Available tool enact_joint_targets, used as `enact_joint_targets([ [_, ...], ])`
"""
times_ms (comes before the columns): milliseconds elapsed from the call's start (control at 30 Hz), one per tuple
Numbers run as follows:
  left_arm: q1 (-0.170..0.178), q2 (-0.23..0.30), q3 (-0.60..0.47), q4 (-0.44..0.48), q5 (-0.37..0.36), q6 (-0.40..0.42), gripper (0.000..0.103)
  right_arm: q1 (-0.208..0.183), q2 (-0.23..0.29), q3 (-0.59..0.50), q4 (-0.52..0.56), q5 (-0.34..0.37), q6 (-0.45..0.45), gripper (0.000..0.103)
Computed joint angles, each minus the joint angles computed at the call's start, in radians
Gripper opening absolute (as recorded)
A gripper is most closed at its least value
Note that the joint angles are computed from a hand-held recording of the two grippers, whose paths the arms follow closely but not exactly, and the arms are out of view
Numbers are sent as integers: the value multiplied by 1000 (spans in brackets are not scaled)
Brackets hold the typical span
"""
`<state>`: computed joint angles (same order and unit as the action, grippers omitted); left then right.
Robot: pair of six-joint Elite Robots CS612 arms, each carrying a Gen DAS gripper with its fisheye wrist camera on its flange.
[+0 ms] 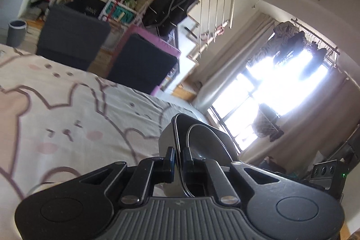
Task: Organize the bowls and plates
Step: 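Lift the square tray with both tools and carry it toward the bowl stack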
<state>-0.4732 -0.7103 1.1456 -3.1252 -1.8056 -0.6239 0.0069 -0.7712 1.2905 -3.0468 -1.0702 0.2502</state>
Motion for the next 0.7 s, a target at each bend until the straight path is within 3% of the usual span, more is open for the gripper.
enact_joint_targets([
  [333, 20, -71, 157, -104, 75, -31, 7, 45, 31, -47, 52, 68, 11, 10],
  [700, 38, -99, 243, -100, 62, -62, 7, 83, 24, -36, 195, 25, -37, 11],
])
